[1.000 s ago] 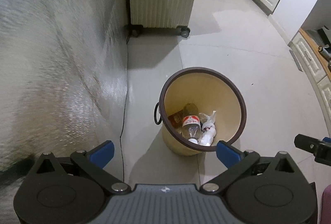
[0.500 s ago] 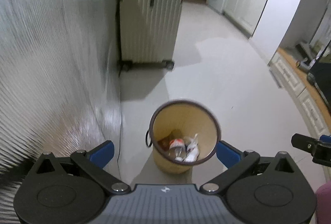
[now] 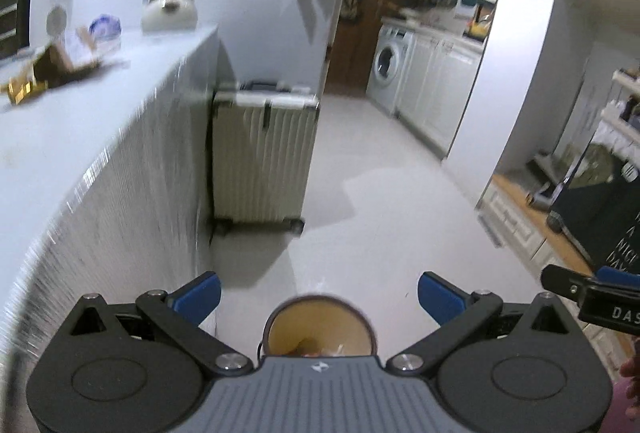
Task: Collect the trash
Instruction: 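Raise both open tools from the wastebasket back toward the table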
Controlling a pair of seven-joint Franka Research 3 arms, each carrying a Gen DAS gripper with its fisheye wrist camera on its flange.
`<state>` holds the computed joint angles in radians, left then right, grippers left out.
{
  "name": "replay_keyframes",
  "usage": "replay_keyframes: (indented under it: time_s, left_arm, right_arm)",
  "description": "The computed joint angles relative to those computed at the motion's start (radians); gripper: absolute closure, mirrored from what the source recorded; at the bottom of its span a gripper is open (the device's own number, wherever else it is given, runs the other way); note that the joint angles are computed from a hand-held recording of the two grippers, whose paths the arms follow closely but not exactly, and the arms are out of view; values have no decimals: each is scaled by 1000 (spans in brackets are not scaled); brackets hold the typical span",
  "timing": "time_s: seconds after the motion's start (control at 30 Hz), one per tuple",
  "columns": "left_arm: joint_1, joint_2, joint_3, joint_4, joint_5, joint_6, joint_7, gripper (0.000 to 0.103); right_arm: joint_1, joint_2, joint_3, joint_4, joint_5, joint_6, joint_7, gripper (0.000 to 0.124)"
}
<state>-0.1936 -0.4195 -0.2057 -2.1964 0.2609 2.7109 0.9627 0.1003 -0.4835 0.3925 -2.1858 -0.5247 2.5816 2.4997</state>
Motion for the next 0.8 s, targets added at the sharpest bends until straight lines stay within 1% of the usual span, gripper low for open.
replay_keyframes:
  time_s: [0.1,0.23,0.43,0.57,0.7,0.8]
  left_arm:
    - [0,-28,4,6,10,20,14,0]
    - [19,-75,3,11,31,30,13,0]
    - [65,-128,8,23,67,28,10,0]
    - [82,-150,35,33,77,26,46,0]
    - [95,-159,71,49,74,18,109,0]
    - [73,-152,130,70,32,19,196,0]
  right_arm:
    - [-14,-17,9,21,-23,9,7,21]
    - [-24,-22,22,55,-31,22,1,21]
    - [-29,13,52,133,-39,25,-5,21]
    - [-12,67,65,192,-55,37,3,21]
    - [18,140,78,274,-95,16,28,21]
    - [54,206,78,346,-130,-1,35,21]
